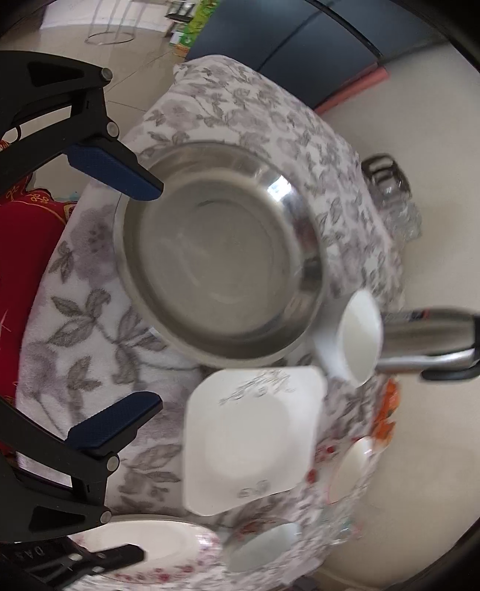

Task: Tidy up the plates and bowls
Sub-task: 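Grasp the rim of the large steel basin with both tools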

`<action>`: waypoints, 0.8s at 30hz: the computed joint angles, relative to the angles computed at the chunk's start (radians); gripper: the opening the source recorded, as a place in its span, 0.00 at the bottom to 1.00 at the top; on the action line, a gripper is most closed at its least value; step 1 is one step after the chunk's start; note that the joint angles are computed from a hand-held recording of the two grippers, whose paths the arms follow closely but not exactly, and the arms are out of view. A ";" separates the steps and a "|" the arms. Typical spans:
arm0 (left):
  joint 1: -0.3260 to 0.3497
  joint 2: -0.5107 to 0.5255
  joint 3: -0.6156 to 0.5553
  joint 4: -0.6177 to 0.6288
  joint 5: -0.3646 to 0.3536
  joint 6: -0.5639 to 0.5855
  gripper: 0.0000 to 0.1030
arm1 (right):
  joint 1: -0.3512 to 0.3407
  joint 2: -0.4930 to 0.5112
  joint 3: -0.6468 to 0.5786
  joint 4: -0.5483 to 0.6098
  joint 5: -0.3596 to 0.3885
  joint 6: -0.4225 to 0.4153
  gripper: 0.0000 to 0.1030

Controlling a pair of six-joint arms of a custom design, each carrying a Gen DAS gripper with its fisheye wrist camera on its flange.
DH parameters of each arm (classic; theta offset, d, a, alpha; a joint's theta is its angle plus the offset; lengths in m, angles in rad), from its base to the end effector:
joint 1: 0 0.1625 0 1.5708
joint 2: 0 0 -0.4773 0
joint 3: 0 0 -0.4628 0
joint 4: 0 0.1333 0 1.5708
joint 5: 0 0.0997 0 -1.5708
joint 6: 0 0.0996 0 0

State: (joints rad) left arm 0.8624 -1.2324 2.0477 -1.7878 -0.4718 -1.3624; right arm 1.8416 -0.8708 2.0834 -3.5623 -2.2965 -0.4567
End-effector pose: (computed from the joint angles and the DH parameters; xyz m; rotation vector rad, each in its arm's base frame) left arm -0.1780 -0.5490 0.1823 -0.2842 2.0116 -0.7374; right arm 0.2234 -0.5534 0.1111 0.4686 -2.2074 0.8326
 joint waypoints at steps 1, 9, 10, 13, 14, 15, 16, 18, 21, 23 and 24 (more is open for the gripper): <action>-0.004 -0.013 0.002 0.027 0.021 -0.053 1.00 | 0.001 -0.003 0.004 0.001 0.019 -0.002 1.00; 0.043 -0.136 0.021 0.229 0.040 -0.440 1.00 | 0.029 0.011 0.007 0.022 0.133 -0.025 1.00; 0.049 -0.154 0.028 0.246 0.043 -0.478 1.00 | 0.032 0.014 0.006 0.030 0.147 -0.017 1.00; 0.068 -0.213 0.064 0.227 0.056 -0.530 1.00 | 0.038 0.022 0.002 0.057 0.189 0.023 1.00; 0.076 -0.230 0.077 0.213 0.059 -0.530 1.00 | 0.038 0.023 -0.001 0.080 0.205 0.045 1.00; 0.086 -0.246 0.088 0.191 0.062 -0.518 1.00 | 0.038 0.024 -0.006 0.108 0.223 0.071 1.00; 0.097 -0.257 0.098 0.166 0.063 -0.502 1.00 | 0.037 0.026 -0.011 0.131 0.236 0.094 1.00; 0.117 -0.277 0.121 0.090 0.066 -0.449 1.00 | 0.039 0.036 -0.020 0.160 0.259 0.130 1.00; 0.146 -0.293 0.153 -0.071 0.055 -0.315 1.00 | 0.042 0.057 -0.037 0.200 0.281 0.173 1.00; 0.169 -0.299 0.172 -0.210 0.024 -0.187 1.00 | 0.041 0.070 -0.050 0.231 0.304 0.198 0.98; 0.178 -0.299 0.179 -0.264 0.013 -0.138 1.00 | 0.040 0.075 -0.055 0.246 0.313 0.208 0.96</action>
State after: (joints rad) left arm 1.0402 -1.5313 2.2264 -2.0518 -0.4584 -1.5006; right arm 1.8816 -0.7958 2.0285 -3.3163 -1.9835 -0.2486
